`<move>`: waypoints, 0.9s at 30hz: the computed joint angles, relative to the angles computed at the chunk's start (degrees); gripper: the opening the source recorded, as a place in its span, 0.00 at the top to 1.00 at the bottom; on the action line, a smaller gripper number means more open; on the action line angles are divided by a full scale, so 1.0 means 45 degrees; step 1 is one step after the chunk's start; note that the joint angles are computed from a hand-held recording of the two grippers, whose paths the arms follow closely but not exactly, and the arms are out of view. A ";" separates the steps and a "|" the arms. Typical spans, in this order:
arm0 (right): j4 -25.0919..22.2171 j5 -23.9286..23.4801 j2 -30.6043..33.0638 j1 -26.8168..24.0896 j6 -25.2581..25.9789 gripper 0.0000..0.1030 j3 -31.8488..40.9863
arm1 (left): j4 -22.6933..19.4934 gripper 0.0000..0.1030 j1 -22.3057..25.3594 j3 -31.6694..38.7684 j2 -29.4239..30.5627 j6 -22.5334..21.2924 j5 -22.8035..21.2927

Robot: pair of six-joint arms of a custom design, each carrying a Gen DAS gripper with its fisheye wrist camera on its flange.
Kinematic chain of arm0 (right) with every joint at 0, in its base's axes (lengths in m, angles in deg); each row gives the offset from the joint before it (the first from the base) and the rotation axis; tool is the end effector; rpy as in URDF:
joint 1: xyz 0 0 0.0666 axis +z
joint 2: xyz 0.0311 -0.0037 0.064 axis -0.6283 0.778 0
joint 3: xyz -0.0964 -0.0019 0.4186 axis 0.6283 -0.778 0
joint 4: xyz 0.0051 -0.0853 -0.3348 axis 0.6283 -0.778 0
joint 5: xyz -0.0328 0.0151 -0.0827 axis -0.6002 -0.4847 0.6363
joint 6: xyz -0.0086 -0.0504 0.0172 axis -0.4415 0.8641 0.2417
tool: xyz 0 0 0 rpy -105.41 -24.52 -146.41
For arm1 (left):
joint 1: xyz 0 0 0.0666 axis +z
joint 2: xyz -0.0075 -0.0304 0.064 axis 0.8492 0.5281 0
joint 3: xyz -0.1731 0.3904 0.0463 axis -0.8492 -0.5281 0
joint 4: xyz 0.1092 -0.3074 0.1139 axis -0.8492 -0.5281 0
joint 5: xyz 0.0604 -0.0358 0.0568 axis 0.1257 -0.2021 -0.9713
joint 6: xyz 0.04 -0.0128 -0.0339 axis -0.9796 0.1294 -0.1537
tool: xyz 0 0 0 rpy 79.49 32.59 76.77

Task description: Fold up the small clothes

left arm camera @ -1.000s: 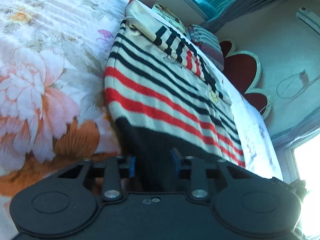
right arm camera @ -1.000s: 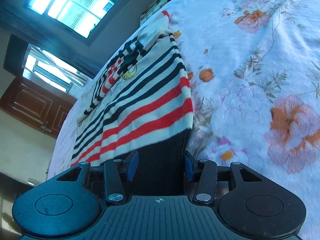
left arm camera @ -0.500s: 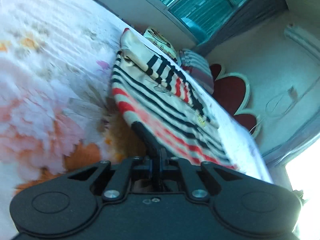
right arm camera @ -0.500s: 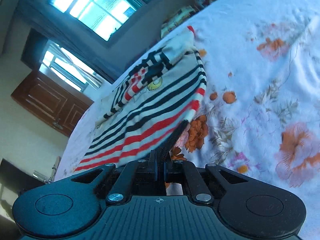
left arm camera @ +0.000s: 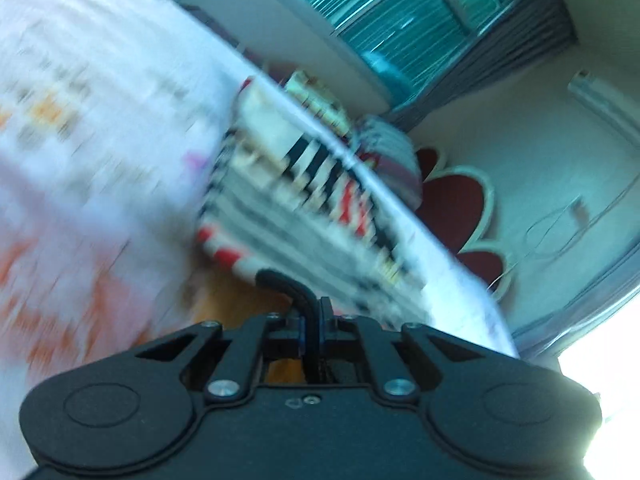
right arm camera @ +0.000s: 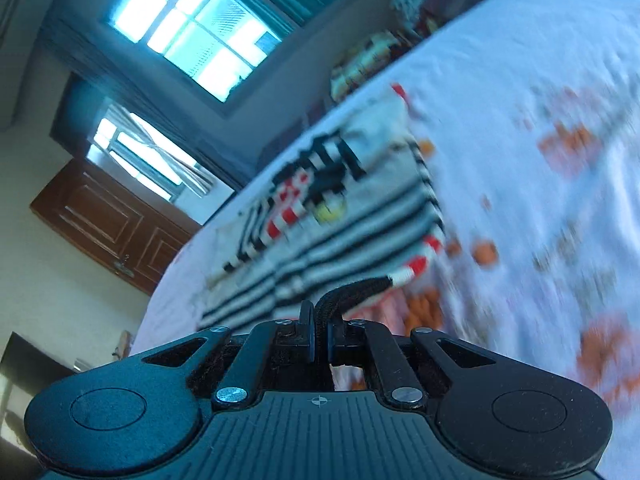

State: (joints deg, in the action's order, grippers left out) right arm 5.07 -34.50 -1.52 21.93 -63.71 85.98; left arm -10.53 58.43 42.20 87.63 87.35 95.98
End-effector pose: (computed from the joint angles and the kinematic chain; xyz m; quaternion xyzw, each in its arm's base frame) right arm 0.1890 0.2936 0.4211 0.2771 0.8139 0.3008 0.4126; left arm 0.4285 -0.0239 0.3415 0.0099 0.8558 -0.4166 0.3066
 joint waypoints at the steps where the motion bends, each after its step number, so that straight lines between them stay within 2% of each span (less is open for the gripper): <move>1: -0.0023 -0.0364 -0.0008 -0.0488 0.0514 0.96 0.0259 | 0.0010 0.96 -0.0118 0.0487 0.0207 0.0243 -0.0028; 5: 0.0627 -0.1771 0.0138 -0.2641 0.2271 0.95 0.1222 | -0.0098 0.96 -0.0847 0.2534 0.1114 0.0751 -0.0371; 8: 0.0652 -0.2871 0.0649 -0.4138 0.3055 0.95 0.2156 | -0.0066 0.96 -0.1370 0.4027 0.1955 0.1025 -0.0798; 11: 0.0826 -0.4220 0.1368 -0.5623 0.3695 0.95 0.2860 | -0.0482 0.96 -0.1741 0.5616 0.3002 0.1220 -0.1439; 15: 0.1734 -0.6390 0.2559 -0.7592 0.3654 0.95 0.3249 | -0.1943 0.96 -0.2117 0.8156 0.4854 0.0932 -0.2297; 20: 0.3042 -0.8871 0.4444 -0.9448 0.3505 0.95 0.3616 | -0.4000 0.96 -0.2299 1.1390 0.7307 0.0371 -0.2979; 23: 0.3116 -0.9723 0.5662 -1.0107 0.3659 0.95 0.4122 | -0.5476 0.96 -0.2429 1.3594 0.8833 0.0109 -0.3394; 26: 0.3897 -1.0423 0.6565 -1.0507 0.3712 0.95 0.4235 | -0.6503 0.95 -0.2445 1.5422 1.0075 0.0054 -0.3052; 27: 0.4244 -1.0480 0.6730 -1.0574 0.3815 0.94 0.4182 | -0.6561 0.93 -0.2446 1.5747 1.0326 -0.0089 -0.2876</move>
